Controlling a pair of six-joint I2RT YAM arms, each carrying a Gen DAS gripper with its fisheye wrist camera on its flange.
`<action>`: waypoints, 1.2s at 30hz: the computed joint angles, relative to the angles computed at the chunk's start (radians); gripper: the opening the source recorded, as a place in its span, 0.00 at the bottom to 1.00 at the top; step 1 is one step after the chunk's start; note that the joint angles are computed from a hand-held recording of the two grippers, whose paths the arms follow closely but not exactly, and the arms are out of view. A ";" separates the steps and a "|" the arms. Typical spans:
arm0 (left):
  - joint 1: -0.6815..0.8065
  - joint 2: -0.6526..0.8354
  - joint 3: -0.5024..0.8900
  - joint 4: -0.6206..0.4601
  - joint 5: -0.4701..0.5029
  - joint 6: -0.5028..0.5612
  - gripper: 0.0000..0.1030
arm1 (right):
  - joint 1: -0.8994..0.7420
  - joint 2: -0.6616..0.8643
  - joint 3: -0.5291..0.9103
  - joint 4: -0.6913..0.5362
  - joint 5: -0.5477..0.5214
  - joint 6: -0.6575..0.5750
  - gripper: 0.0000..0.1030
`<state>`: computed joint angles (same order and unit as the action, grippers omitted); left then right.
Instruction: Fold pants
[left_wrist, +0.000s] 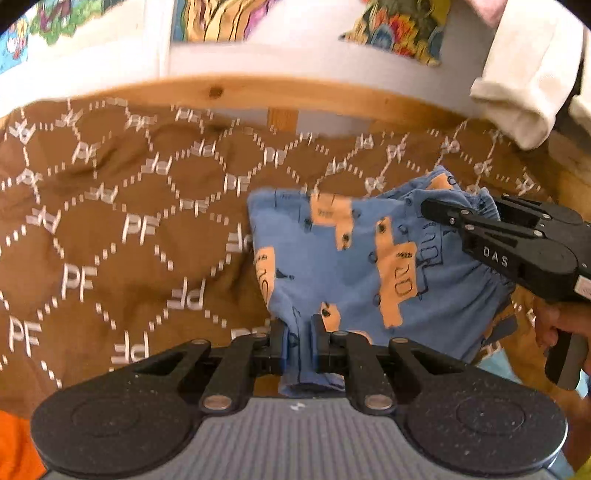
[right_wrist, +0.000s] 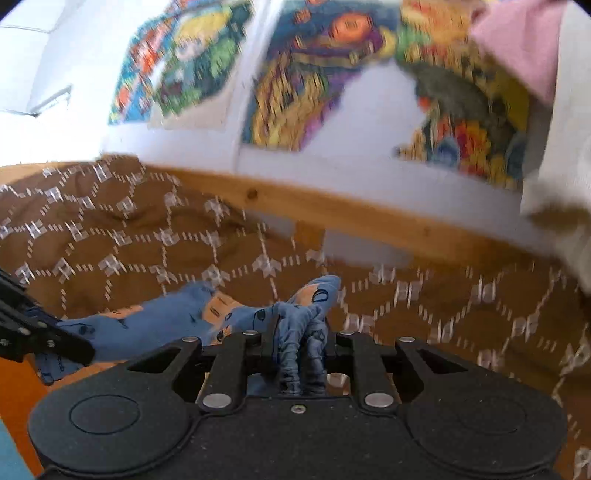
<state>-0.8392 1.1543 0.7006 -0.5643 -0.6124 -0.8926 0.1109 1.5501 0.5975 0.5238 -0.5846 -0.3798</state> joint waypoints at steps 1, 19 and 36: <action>0.000 -0.002 -0.012 0.006 0.008 -0.005 0.12 | 0.000 0.026 0.014 -0.013 0.017 0.003 0.19; -0.020 -0.014 -0.025 -0.143 -0.005 -0.149 0.89 | -0.047 0.073 0.048 -0.045 0.160 0.093 0.92; -0.249 0.004 0.143 -0.413 -0.194 -0.450 1.00 | -0.165 -0.342 -0.185 -0.123 0.029 0.254 0.99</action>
<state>-1.0879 1.1588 0.8438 -0.9772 -0.8066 -1.3422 -0.0545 1.2083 0.4128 0.4012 -0.5555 -0.1254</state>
